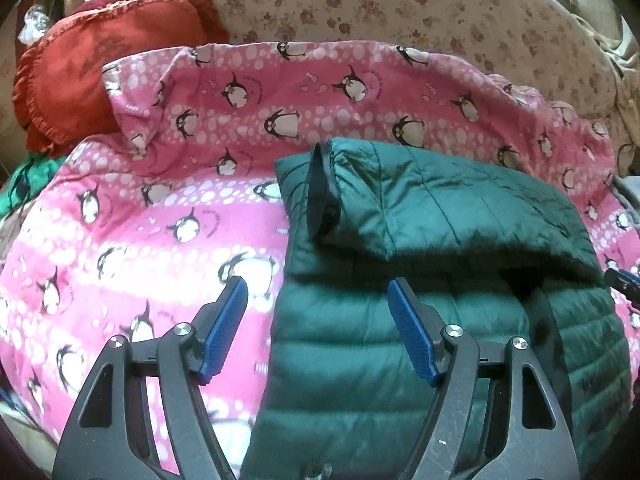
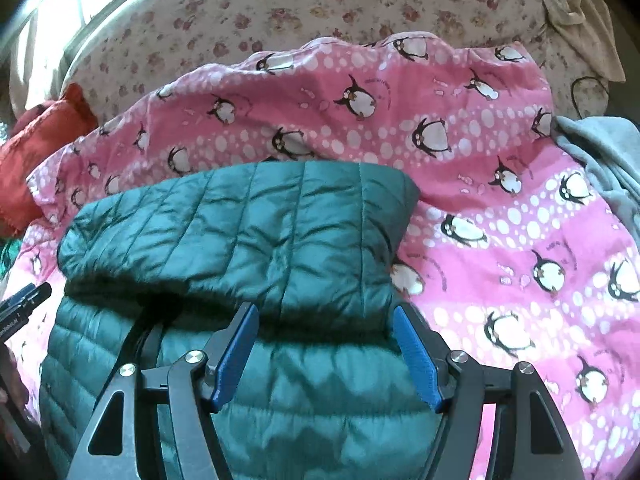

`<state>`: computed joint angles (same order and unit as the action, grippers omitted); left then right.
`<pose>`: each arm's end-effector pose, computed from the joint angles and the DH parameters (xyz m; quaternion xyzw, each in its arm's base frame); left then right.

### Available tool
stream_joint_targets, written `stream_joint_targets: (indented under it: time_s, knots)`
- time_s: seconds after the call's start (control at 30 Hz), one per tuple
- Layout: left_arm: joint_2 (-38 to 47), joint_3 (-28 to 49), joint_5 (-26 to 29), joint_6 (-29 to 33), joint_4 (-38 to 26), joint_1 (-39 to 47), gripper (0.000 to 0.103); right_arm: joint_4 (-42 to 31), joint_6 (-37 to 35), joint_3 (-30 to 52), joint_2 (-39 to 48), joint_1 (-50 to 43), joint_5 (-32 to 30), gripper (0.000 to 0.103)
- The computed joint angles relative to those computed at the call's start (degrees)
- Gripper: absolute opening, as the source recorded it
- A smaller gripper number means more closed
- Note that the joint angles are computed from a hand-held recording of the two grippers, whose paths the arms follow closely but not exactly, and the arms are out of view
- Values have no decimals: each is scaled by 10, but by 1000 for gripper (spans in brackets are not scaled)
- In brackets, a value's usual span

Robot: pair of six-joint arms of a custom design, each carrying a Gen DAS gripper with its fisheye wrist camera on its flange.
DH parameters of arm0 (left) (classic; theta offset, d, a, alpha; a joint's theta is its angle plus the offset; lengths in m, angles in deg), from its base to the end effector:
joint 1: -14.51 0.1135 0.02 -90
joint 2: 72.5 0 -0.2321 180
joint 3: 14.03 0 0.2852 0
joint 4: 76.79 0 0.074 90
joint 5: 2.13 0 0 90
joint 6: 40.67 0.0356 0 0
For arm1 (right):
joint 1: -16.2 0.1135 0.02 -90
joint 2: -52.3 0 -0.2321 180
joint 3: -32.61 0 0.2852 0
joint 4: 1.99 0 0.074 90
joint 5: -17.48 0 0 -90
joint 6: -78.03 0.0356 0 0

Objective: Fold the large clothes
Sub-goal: 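Move both grippers down to the jacket hem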

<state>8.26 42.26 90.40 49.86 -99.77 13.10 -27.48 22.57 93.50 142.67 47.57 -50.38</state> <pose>0.3163 -0.0094 0.1437 0.0238 0.9314 -0.0234 0.3626 0.2898 0.1609 0.1176 0.0837 0.9339 0.0070 0.3474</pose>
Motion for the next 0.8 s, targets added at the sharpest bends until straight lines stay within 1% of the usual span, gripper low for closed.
stream_joint_targets:
  time_s: [0.2, 0.3, 0.57, 0.8]
  knots:
    - [-92, -79, -2, 25, -9, 10, 73, -10, 24, -35, -38, 38, 11, 67]
    - [-131, -108, 8, 29, -18, 22, 73, -17, 34, -49, -50, 62, 21, 67]
    - [-195, -154, 30, 33, -43, 48, 73, -11, 74, -82, -64, 100, 29, 67]
    - [-230, -185, 37, 36, -59, 55, 73, -20, 97, -104, -79, 120, 32, 67]
